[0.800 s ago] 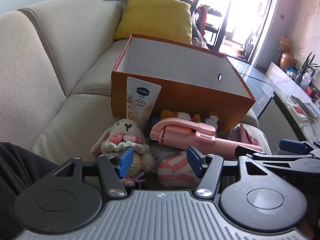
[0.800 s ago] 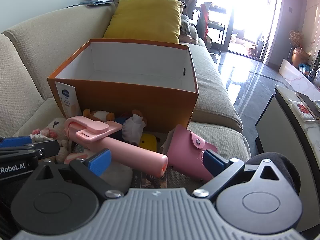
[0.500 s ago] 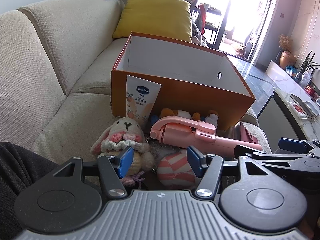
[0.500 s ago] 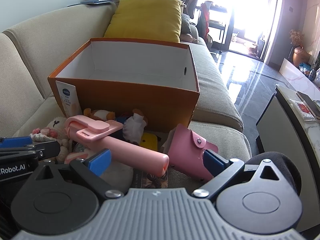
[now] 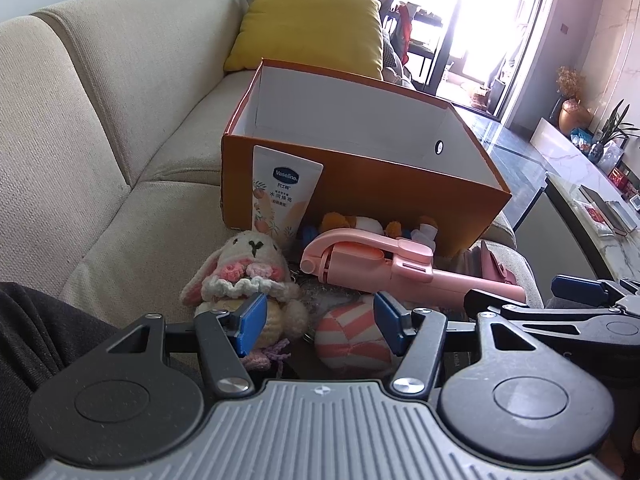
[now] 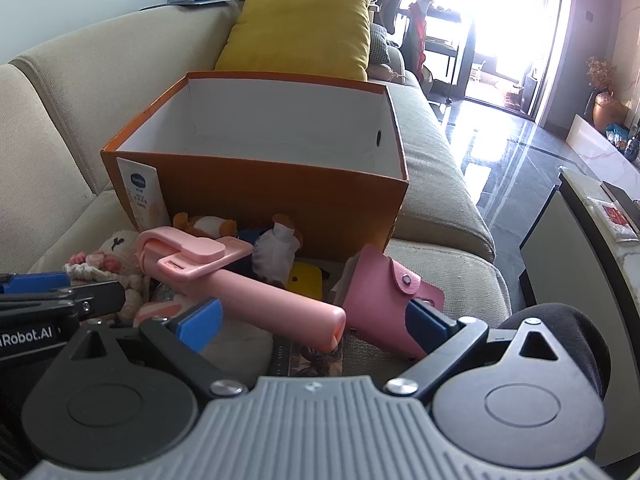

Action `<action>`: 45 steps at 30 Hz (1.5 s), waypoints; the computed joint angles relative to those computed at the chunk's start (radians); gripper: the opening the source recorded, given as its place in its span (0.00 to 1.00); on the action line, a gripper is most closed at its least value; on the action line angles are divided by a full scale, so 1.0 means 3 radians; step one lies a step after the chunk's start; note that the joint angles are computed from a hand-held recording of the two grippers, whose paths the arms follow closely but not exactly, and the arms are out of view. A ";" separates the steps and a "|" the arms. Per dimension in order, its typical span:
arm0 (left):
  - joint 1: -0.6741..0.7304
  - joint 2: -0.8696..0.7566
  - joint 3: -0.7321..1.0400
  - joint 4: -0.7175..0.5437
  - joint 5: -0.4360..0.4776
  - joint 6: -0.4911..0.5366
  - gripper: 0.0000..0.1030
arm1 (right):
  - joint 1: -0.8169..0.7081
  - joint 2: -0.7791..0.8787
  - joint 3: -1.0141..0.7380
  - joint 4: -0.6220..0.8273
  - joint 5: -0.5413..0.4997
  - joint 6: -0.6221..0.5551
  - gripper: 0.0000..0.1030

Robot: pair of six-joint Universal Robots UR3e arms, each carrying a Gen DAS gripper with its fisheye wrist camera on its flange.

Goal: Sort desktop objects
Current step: 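Reach the right gripper toward the pink selfie stick, then grasp the pink selfie stick with the right gripper and lift it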

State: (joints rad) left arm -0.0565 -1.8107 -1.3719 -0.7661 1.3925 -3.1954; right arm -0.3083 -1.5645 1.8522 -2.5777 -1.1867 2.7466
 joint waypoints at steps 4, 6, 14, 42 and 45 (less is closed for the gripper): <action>0.0074 -0.0003 0.0054 -0.0131 -0.0043 0.0020 0.65 | -0.0022 0.0036 -0.0115 0.0191 0.0141 -0.0162 0.82; 0.0128 -0.0037 0.0144 -0.0243 -0.0064 0.0042 0.63 | -0.0009 0.0097 -0.0242 0.0325 0.0204 -0.0280 0.78; 0.0256 -0.0349 0.0746 -0.0757 -0.0070 0.0164 0.62 | 0.0192 0.0421 -0.0872 0.0972 0.0358 -0.0847 0.65; 0.0358 -0.0507 0.0948 -0.1008 -0.0112 0.0101 0.62 | 0.0507 0.0630 -0.0925 0.0387 0.0214 -0.1970 0.21; 0.0350 -0.0537 0.1004 -0.1026 -0.0104 0.0102 0.62 | 0.0428 0.0659 -0.1087 0.0508 0.0258 -0.1991 0.12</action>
